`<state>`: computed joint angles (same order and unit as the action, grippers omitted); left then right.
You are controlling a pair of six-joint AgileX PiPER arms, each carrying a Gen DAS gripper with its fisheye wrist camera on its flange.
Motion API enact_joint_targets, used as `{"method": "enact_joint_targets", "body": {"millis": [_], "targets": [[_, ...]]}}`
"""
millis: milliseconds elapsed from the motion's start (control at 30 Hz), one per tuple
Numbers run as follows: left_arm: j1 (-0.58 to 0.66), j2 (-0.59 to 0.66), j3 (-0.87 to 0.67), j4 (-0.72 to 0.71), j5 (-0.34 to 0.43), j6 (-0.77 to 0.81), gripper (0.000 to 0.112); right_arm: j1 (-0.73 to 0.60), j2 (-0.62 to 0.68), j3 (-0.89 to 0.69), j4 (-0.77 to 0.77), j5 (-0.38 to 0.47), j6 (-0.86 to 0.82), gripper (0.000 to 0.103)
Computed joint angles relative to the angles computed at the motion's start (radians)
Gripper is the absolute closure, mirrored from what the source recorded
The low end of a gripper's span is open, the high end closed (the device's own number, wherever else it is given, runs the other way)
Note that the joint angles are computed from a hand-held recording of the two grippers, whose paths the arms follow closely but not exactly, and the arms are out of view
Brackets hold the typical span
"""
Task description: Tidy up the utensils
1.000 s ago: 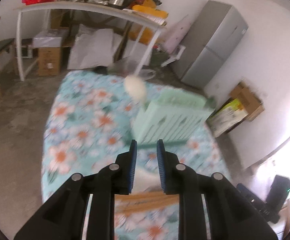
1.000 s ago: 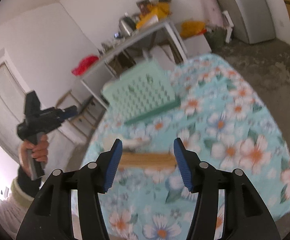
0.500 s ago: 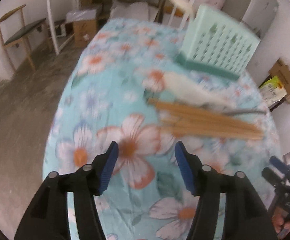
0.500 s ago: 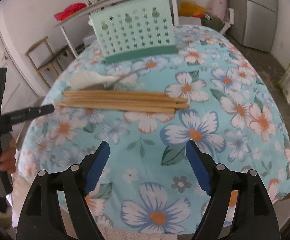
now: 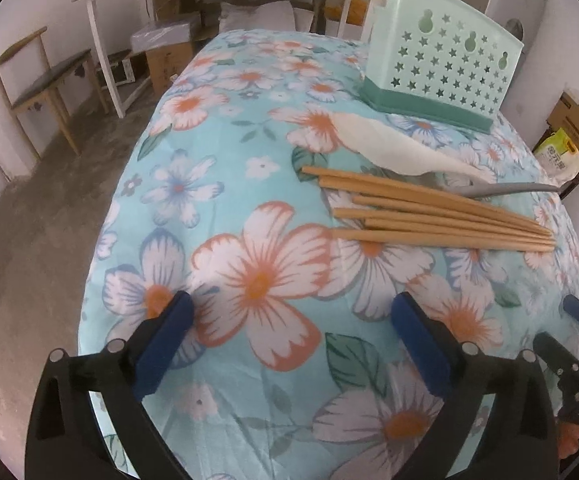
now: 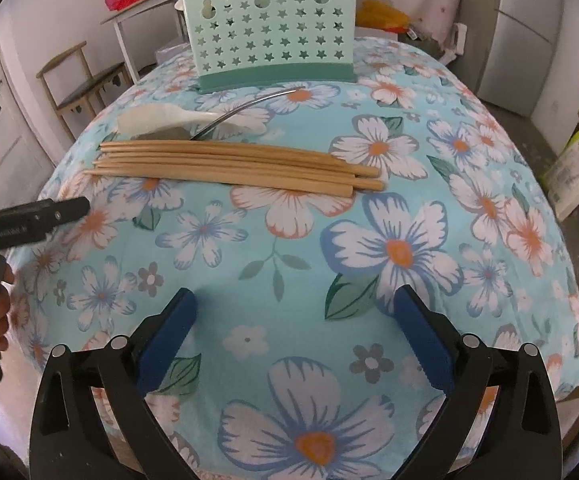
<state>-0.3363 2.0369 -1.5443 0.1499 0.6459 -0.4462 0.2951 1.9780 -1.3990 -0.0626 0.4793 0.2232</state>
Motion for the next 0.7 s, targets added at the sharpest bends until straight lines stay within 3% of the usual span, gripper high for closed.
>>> {"method": "enact_joint_targets", "body": {"millis": [133, 700], "targets": [[0.016, -0.004, 0.007, -0.072, -0.015, 0.06, 0.015, -0.02, -0.004, 0.012, 0.089, -0.019, -0.091, 0.008], [0.037, -0.015, 0.025, -0.132, -0.027, 0.149, 0.015, -0.019, -0.013, 0.03, 0.1, -0.037, -0.089, 0.008]]}}
